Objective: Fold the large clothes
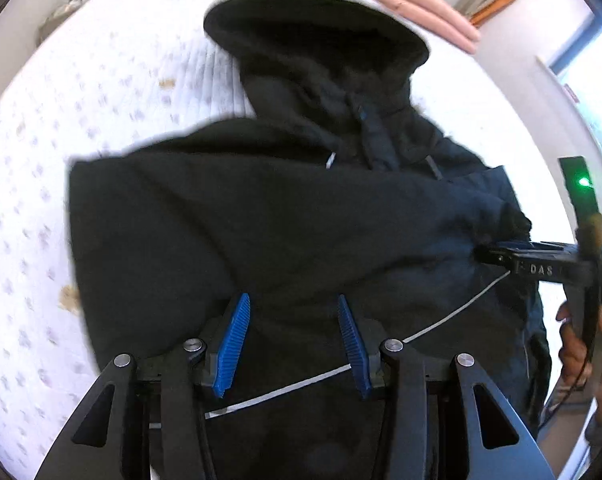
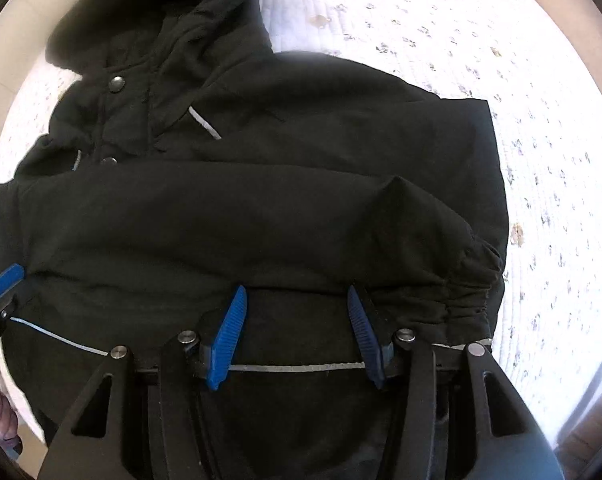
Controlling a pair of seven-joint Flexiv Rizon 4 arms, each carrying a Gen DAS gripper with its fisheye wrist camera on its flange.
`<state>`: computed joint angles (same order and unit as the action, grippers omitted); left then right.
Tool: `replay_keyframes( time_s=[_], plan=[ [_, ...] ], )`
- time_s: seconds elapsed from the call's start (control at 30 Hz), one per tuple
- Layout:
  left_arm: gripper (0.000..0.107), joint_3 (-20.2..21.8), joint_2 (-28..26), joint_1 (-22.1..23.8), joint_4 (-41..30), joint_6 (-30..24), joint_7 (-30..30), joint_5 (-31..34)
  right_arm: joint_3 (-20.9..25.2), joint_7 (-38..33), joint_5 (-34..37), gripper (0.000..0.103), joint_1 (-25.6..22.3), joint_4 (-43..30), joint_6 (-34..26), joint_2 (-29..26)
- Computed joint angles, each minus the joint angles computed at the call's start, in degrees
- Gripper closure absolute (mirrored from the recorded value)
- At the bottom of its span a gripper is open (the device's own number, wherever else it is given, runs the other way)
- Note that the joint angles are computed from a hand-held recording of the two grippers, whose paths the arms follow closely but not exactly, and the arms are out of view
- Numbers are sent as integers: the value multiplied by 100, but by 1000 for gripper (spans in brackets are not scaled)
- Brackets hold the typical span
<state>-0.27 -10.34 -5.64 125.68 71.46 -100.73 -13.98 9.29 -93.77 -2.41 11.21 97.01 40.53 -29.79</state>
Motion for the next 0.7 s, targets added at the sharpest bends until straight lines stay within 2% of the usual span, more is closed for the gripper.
replay_keyframes(
  time_s=[0.07,0.2,0.27,0.37,0.5,0.6,0.7],
  plan=[
    [59,97,203,10,-47,16,50,223,144,-143,403,48,-197,-385,-447,-22],
    [59,220,321,187,-346,110,179,438,264,-397,1064,46,-436,-848,-674,40],
    [59,223,59,303,-696,113,244,430,263,-479,1214,46,-429,-1162,-619,-41],
    [59,489,-395,309,-1394,-93,-219,964,299,-609,1388,46,-371,-1665,-460,-289],
    [59,190,-922,726,-1861,-132,29,226,277,-470,1268,46,-95,-2394,-334,-775],
    [59,136,-1309,822,-2335,-344,199,59,265,-304,1215,46,31,-3053,-393,-1193],
    [59,252,-1740,761,-2903,-643,145,152,238,-220,1077,46,171,-3841,-562,-1749]
  ],
)
